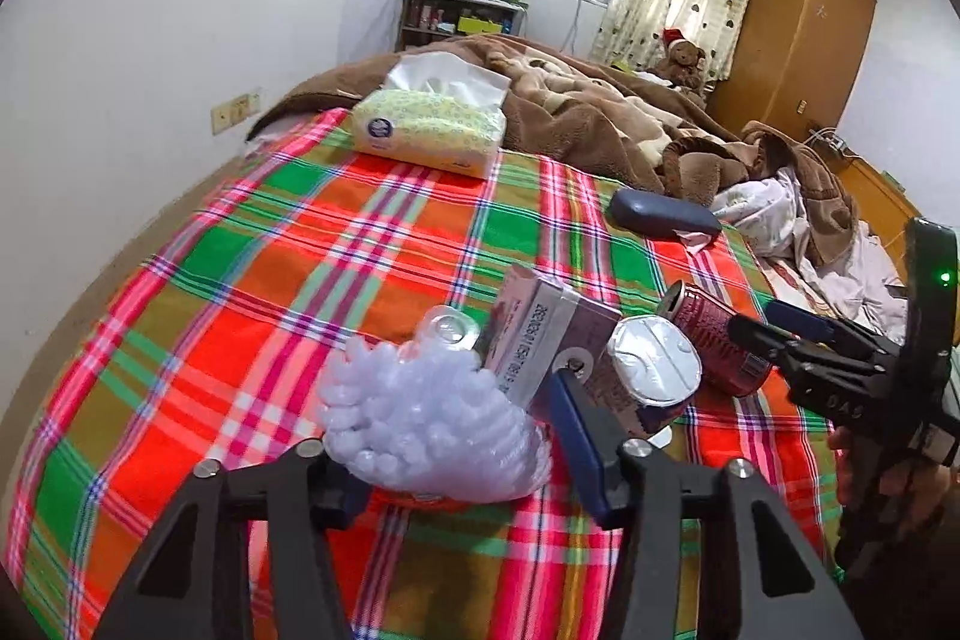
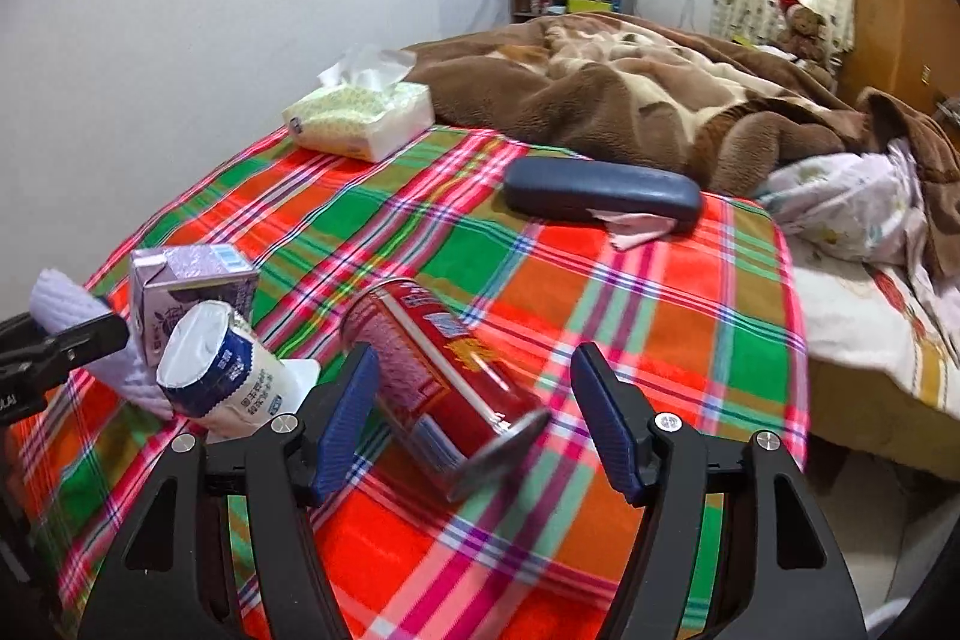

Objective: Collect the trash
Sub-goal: 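Grasp the white foam net with the left tool while the right tool grasps the red can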

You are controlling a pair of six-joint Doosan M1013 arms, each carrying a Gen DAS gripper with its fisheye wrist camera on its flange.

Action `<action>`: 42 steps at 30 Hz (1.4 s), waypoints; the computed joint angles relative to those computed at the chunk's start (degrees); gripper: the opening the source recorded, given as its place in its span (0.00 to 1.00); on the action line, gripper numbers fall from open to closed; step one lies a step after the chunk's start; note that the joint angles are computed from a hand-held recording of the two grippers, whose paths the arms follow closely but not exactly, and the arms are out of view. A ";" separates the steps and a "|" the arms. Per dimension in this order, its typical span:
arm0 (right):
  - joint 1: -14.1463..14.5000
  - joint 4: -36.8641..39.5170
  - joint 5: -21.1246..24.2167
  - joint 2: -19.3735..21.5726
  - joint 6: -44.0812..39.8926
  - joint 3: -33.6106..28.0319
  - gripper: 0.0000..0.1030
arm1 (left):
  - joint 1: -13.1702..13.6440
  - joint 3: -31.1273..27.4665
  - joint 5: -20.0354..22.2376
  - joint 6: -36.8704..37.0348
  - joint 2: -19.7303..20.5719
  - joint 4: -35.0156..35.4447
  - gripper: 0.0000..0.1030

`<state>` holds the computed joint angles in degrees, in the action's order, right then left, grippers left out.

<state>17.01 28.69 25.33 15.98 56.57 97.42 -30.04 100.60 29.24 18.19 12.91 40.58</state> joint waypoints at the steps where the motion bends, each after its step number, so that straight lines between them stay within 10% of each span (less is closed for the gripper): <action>1: 0.00 0.65 0.43 0.22 -0.86 -0.22 0.66 | 0.03 -0.18 -0.01 0.75 0.22 -0.50 0.44; 42: 1.42 -6.26 6.85 2.09 2.46 -3.14 0.58 | -0.45 -0.73 0.24 4.43 0.30 -2.43 0.27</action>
<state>18.44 22.43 32.18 18.07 59.03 94.28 -30.50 99.87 29.48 22.62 13.21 38.15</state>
